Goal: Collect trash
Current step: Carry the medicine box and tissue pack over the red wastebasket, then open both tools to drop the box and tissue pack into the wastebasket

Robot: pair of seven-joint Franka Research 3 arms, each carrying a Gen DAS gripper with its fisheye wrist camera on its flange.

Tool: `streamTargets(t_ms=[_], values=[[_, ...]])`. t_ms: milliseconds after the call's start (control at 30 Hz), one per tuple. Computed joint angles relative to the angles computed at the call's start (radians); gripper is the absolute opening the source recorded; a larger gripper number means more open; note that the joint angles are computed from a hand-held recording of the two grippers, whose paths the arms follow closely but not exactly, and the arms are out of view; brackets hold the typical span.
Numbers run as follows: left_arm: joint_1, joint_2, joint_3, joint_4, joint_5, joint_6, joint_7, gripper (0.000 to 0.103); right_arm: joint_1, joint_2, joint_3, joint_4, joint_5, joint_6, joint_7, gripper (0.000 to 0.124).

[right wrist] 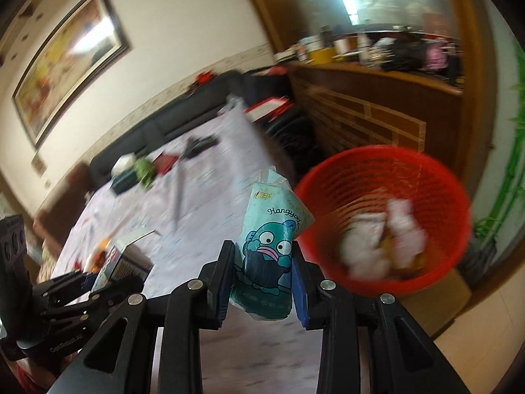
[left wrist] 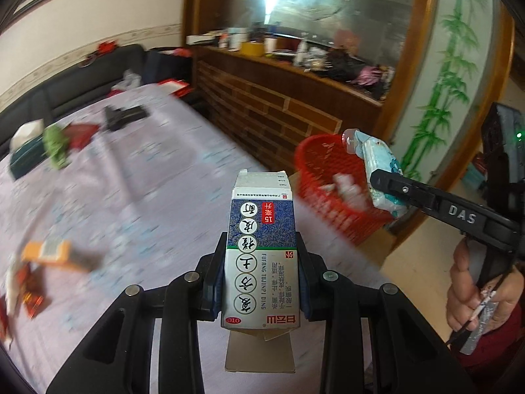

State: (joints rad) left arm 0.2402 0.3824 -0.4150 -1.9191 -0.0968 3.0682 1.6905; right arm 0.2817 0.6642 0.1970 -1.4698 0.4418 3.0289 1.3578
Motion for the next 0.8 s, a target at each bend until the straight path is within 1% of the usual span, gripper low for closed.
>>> streamTargets(t_ms=[67,100,200,267,400,467,500,533,567,600,633,700,733,800], values=[[-0.015,0.048,-0.019,0.079,0.000,-0.034,0.006,0.033,-0.007,0.000,-0.027,0.010,0.001,0.000,0.022,0.035],[-0.025,0.069,-0.024,0.114,0.000,-0.048,0.010,0.033,-0.020,0.003,-0.026,0.020,0.003,-0.007,0.025,0.035],[-0.084,0.147,-0.006,0.244,0.016,-0.092,0.003,0.033,-0.054,0.021,-0.028,0.061,0.013,-0.037,0.034,0.035],[-0.129,0.210,0.012,0.352,0.026,-0.142,-0.010,0.033,-0.077,0.039,-0.024,0.095,0.021,-0.062,0.037,0.035],[-0.206,0.324,0.051,0.539,0.045,-0.208,-0.031,0.033,-0.088,0.085,-0.041,0.171,0.019,-0.108,0.060,0.037],[-0.240,0.386,0.067,0.637,0.057,-0.239,-0.037,0.033,-0.084,0.114,-0.057,0.215,0.009,-0.126,0.078,0.041],[-0.252,0.410,0.072,0.673,0.059,-0.250,-0.039,0.037,-0.084,0.132,-0.064,0.242,0.003,-0.131,0.084,0.044],[-0.266,0.431,0.085,0.708,0.063,-0.263,-0.050,0.051,-0.086,0.149,-0.063,0.266,-0.001,-0.134,0.085,0.051],[-0.279,0.444,0.103,0.733,0.067,-0.282,-0.072,0.055,-0.078,0.165,-0.079,0.292,-0.013,-0.145,0.100,0.054],[-0.275,0.445,0.100,0.731,0.061,-0.283,-0.075,0.056,-0.063,0.179,-0.105,0.315,-0.029,-0.159,0.131,0.057],[-0.261,0.442,0.084,0.721,0.051,-0.282,-0.063,0.056,-0.058,0.180,-0.119,0.315,-0.038,-0.160,0.154,0.057],[-0.233,0.420,0.056,0.678,0.030,-0.277,-0.035,0.057,-0.081,0.171,-0.084,0.295,-0.031,-0.144,0.132,0.057],[-0.224,0.403,0.051,0.647,0.022,-0.261,-0.027,0.060,-0.092,0.162,-0.068,0.279,-0.024,-0.135,0.119,0.057],[-0.208,0.362,0.050,0.578,0.014,-0.230,-0.022,0.061,-0.110,0.148,-0.039,0.250,-0.006,-0.117,0.093,0.057]])
